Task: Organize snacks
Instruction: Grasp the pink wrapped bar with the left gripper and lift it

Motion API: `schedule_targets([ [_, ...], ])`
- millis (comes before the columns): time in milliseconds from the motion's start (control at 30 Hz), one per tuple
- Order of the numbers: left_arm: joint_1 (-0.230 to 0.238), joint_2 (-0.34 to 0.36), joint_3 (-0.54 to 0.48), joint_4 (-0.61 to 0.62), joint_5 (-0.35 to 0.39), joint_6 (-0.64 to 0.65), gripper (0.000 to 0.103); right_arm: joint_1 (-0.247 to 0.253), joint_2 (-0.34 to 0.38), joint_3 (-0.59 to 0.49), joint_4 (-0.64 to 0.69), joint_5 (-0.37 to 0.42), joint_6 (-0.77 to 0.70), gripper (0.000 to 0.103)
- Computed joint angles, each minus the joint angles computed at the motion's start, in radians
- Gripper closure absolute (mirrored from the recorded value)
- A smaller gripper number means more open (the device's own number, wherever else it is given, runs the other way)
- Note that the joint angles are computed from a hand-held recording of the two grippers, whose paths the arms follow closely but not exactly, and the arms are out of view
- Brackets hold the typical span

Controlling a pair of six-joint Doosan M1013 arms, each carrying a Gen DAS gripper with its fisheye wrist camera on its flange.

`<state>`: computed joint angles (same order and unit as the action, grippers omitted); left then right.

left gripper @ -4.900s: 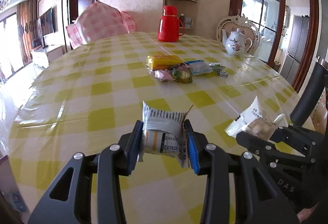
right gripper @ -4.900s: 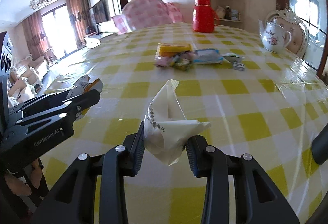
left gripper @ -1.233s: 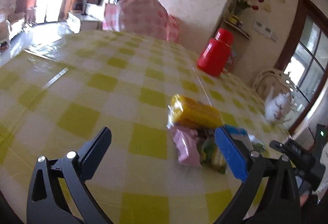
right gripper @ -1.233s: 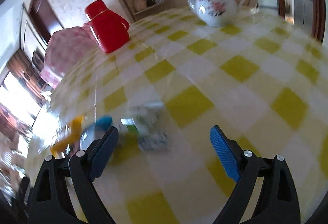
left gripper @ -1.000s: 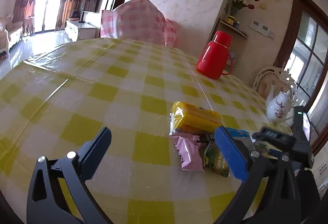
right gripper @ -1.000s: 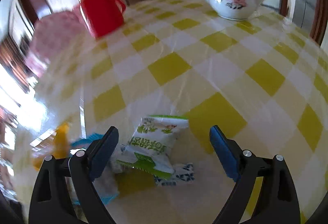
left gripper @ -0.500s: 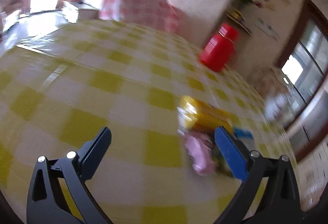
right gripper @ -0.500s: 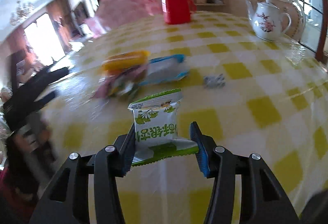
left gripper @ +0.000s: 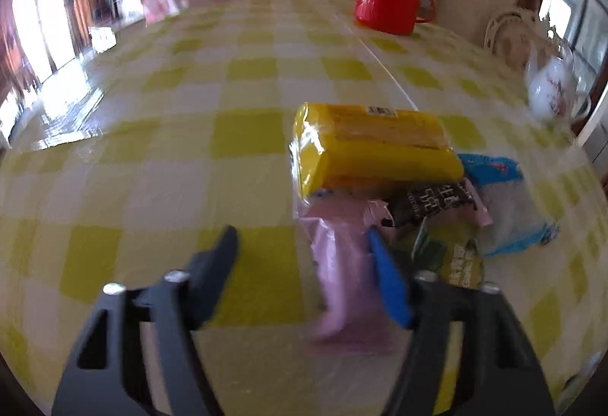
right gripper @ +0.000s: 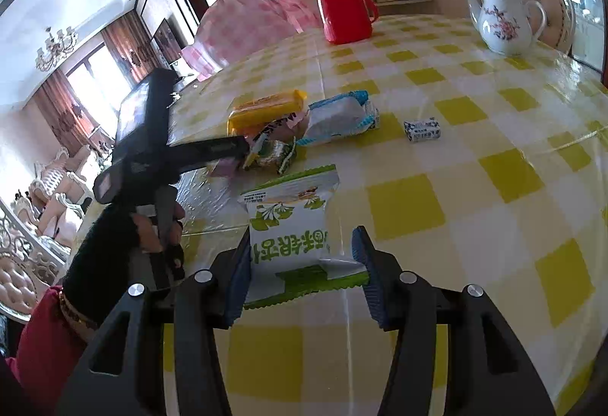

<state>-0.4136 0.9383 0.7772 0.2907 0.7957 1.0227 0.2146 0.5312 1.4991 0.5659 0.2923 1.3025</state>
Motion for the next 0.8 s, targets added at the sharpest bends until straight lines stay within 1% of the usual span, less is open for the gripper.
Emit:
schedule_targets([
  [33,0.003,-0.01,0.016,-0.014,-0.013,0.022,0.08,0.002,-0.001,0.002,-0.033,-0.011,0.026,0.052],
  [67,0.006,-0.02,0.035,-0.028,-0.029,0.039,0.081,0.005,-0.002,0.003,-0.098,-0.025,0.083,0.052],
  [133,0.009,-0.042,0.073,-0.034,-0.049,0.066,0.081,0.008,-0.006,0.01,-0.183,-0.043,0.162,0.052],
  [200,0.007,-0.086,0.147,-0.007,-0.108,0.067,0.081,0.006,-0.006,0.012,-0.203,-0.047,0.184,0.052],
  [233,0.006,-0.099,0.166,-0.003,-0.129,0.067,0.081,0.005,-0.006,0.013,-0.211,-0.05,0.191,0.052],
  [300,0.009,-0.143,0.236,-0.016,-0.229,0.078,0.081,0.005,-0.006,0.015,-0.234,-0.055,0.211,0.052],
  [400,0.01,-0.196,0.325,-0.029,-0.34,0.085,0.081,0.002,-0.007,0.019,-0.22,-0.062,0.206,0.053],
  [467,0.007,-0.21,0.351,-0.044,-0.363,0.087,0.081,-0.001,-0.007,0.021,-0.193,-0.068,0.184,0.053],
  [567,-0.002,-0.219,0.373,-0.047,-0.372,0.092,0.081,0.0,-0.003,0.019,-0.219,-0.07,0.211,0.053],
  [633,-0.007,-0.224,0.385,-0.049,-0.379,0.095,0.081,-0.003,-0.001,0.018,-0.191,-0.065,0.188,0.053],
  [800,-0.018,-0.259,0.449,-0.039,-0.43,0.081,0.081,-0.004,-0.007,0.029,-0.084,-0.068,0.093,0.053],
])
